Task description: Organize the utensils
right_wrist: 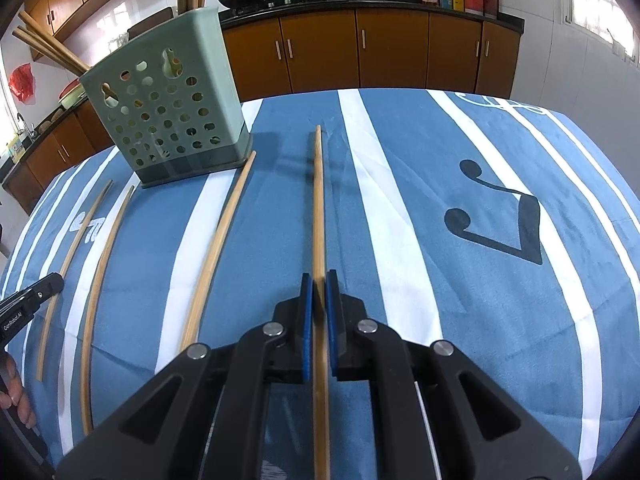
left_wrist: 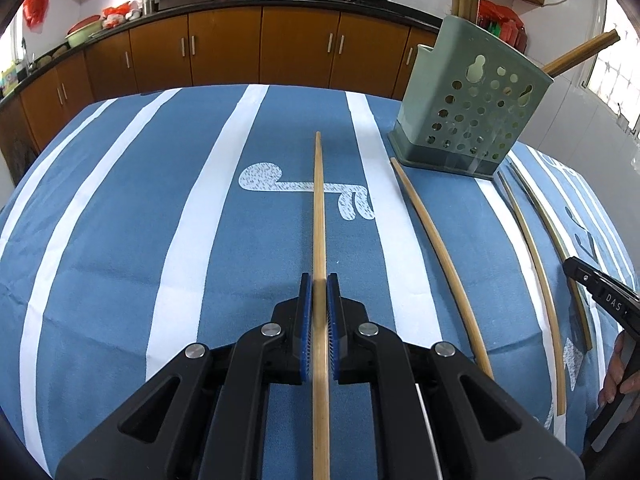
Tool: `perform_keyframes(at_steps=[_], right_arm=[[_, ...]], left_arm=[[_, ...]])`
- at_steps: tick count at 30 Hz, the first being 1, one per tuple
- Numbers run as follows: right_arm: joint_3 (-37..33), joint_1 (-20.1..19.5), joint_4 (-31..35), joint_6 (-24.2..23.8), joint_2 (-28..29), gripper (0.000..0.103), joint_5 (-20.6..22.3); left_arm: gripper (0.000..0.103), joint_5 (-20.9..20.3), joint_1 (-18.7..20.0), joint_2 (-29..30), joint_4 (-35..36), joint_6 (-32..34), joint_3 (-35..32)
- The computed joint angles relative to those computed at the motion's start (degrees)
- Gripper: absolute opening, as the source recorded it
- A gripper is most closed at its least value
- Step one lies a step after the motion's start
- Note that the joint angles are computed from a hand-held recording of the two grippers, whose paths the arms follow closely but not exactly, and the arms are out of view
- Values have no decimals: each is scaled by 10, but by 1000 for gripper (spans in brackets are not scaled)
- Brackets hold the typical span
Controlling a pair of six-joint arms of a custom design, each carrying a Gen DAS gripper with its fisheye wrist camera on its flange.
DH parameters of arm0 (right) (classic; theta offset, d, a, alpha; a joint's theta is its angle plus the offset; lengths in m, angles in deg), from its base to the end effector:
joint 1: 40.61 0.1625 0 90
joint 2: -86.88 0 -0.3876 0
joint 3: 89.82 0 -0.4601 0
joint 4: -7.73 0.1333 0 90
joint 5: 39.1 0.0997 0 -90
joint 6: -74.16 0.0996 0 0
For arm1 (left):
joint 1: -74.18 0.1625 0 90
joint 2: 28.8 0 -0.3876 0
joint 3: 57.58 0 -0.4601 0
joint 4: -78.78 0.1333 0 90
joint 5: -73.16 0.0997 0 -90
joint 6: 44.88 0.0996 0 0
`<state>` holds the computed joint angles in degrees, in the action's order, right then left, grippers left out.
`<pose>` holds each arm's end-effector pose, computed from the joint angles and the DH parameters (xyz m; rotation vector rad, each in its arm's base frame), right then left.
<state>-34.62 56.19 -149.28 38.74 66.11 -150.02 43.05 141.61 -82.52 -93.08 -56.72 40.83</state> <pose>0.2008 -0.8583 0.0151 0.8016 -2.4640 0.6146 -0.0530 -0.6993 0.1718 -0.2093 2.1359 -1.0358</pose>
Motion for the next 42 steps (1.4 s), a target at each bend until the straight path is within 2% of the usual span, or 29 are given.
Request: perform_keyframes(at_steps=[16,21,29,37,42], right_arm=[[2,-2,4,2,-3,9,7],[25,-1,9,-8,-19,18,6],[67,-3,-24,-31,-40,18,2],[64,-6,-22,-26,-41,8,4],[68,-4,-23,-22,-48,8,14]], left_arm=[[9,-14,2,-5,-13,-6,6],[9,-28,0,-20,-3,-31,23],[9,-8,-15,-24,-1,-29,46],[8,53,-30,2,-19,10,45],[7,35,-26,-19,34,-14,45]])
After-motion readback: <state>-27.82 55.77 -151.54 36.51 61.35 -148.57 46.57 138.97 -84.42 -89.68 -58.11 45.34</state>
